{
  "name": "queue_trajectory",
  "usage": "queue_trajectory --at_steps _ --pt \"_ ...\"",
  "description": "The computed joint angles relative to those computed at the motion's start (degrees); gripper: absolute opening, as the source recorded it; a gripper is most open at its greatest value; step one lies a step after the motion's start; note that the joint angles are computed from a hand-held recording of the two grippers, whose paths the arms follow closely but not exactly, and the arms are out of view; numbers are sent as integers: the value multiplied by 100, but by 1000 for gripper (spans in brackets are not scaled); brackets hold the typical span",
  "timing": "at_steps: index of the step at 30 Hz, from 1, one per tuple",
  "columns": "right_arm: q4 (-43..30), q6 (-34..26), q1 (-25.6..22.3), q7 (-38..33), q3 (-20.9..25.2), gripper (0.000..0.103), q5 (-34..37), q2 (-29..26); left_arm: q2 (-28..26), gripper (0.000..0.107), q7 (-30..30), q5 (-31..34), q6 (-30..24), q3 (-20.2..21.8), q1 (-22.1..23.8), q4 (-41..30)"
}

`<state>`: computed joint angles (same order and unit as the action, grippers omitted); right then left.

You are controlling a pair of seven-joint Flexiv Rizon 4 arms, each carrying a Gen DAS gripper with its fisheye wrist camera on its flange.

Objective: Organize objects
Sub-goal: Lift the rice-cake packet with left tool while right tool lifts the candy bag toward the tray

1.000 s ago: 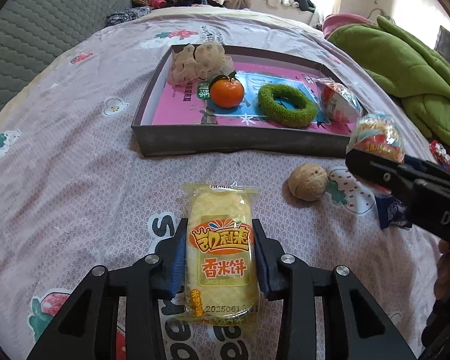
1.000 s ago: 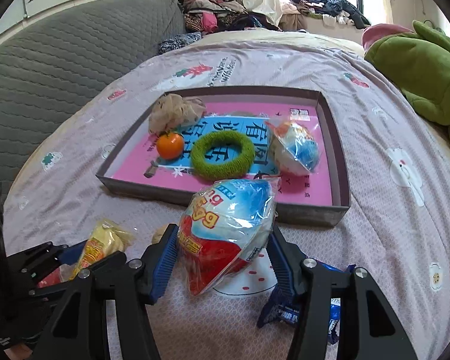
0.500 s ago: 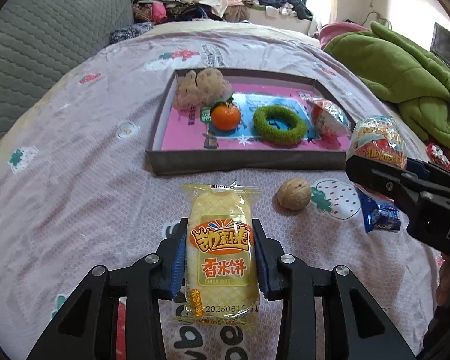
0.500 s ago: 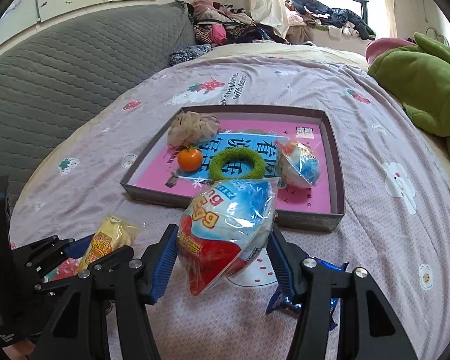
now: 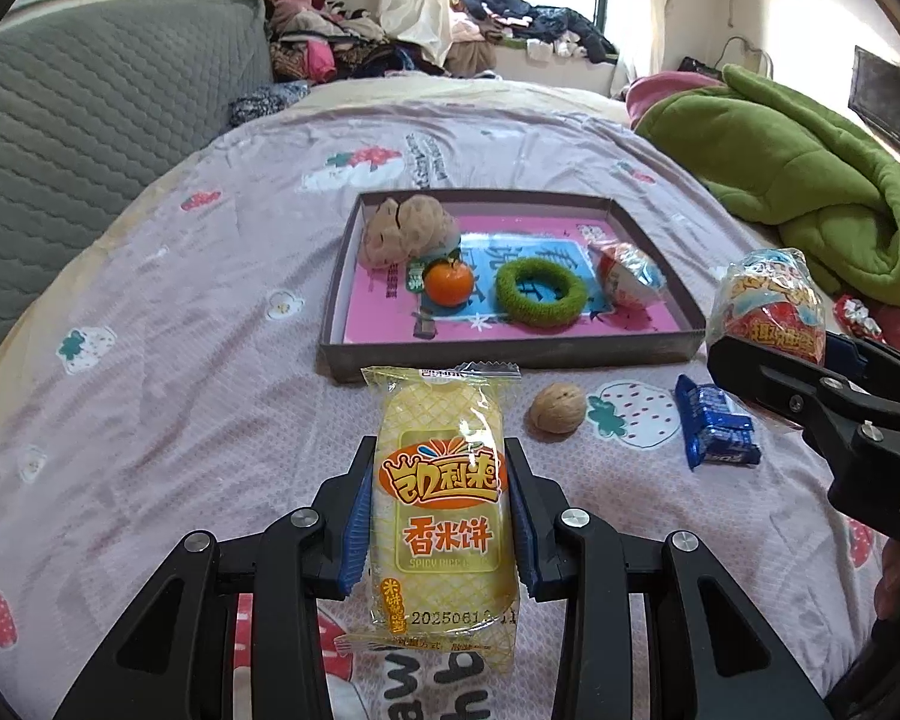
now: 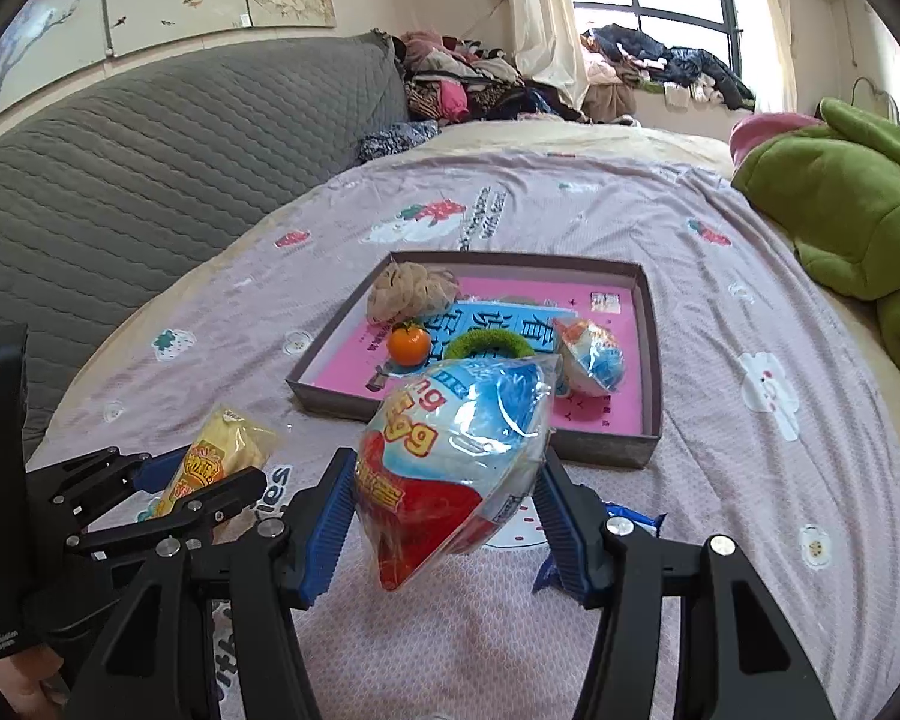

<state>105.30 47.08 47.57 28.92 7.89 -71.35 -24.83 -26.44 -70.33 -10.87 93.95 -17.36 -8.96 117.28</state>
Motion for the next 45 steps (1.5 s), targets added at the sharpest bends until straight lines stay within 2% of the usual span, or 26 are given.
queue_trajectory --at_steps 14,20,23,29,33,39,45 --pt "-33 -316 99 -7 120 58 -326 253 528 40 -81 79 288 -311 276 367" --pt "-55 -434 122 -25 178 58 -405 321 648 40 -12 60 296 -682 577 420" --pt "-101 -535 155 -145 212 58 -336 332 676 40 7 59 282 -584 484 351" --pt "-204 -688 167 -397 215 58 -336 424 702 40 149 -20 227 -716 604 223" --pt "-223 -730 129 -524 227 58 -337 473 664 40 240 -95 165 -643 541 39" --pt "-245 -740 36 -764 224 58 -341 528 541 40 322 -158 48 -316 244 -269" --pt "-76 -649 -163 -570 201 58 -581 714 342 40 325 -212 -85 -31 -37 -601"
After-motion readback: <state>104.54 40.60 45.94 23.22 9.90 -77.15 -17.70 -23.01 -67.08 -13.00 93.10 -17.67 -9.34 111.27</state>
